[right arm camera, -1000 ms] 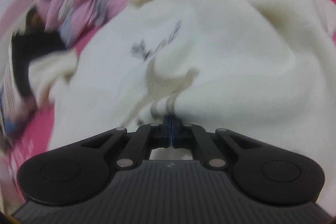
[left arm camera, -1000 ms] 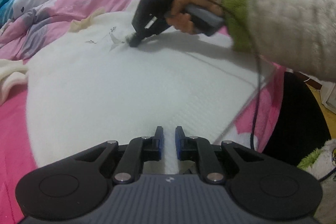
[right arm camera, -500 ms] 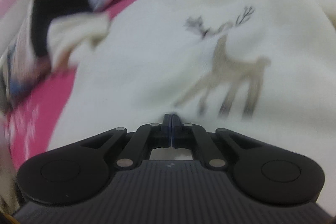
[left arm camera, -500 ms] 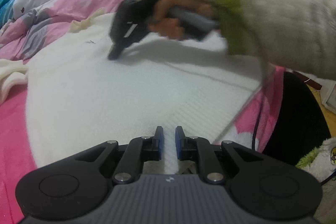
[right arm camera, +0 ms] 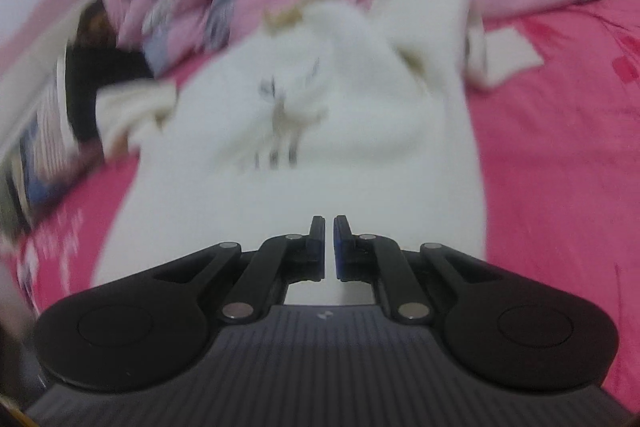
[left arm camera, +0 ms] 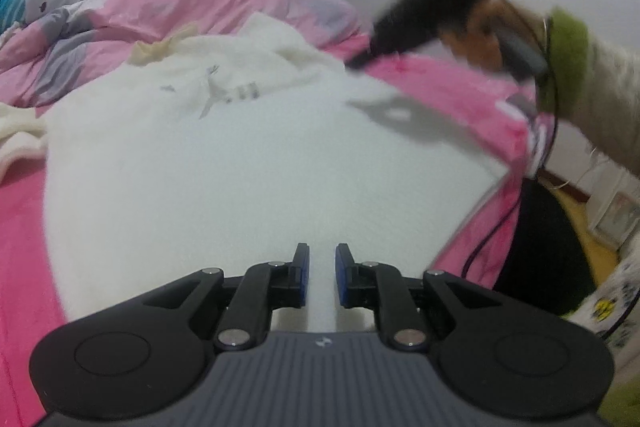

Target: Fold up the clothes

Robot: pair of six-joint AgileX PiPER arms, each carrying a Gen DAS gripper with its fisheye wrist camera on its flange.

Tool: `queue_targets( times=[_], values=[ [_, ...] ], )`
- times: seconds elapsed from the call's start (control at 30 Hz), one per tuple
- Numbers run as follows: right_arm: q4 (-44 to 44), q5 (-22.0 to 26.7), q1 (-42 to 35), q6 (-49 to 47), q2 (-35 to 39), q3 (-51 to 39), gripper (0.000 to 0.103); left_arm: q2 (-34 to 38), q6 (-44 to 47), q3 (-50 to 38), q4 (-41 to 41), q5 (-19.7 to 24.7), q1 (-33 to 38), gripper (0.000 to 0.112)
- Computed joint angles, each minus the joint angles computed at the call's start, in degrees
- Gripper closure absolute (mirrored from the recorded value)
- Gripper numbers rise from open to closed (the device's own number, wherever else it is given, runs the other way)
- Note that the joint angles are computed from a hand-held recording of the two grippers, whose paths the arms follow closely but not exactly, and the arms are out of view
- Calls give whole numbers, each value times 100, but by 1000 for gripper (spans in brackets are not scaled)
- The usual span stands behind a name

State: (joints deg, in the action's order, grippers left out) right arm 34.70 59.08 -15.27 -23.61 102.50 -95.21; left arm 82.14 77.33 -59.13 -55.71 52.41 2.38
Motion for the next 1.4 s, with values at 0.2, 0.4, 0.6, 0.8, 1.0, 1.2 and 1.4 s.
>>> queue_targets(
  times=[0.2, 0.4, 0.6, 0.8, 1.0, 1.2, 1.4],
  values=[
    [-396, -255, 283, 80, 1106, -810, 103, 169, -364, -39, 728, -689, -819, 100],
    [-31, -612, -202, 1432, 2469, -2579, 103, 203, -617, -76, 821, -553, -756, 100],
    [1228, -742, -793, -553, 662, -240, 98, 298, -348, -111, 635, -401, -605, 100],
    [619, -171, -828, -1493, -390, 1097, 99, 372, -364, -201, 622, -245, -541, 100],
    [792, -806, -957, -1033, 313, 664, 103, 243, -505, -106, 782, -480, -716, 100],
    [1223, -1592, -1240, -989, -22, 1134, 98, 214, -517, -60, 752, -504, -724, 100],
    [2765, -724, -1780, -2952, -1452, 3159, 98, 325, -474, -160, 671, -355, -633, 99]
  ],
)
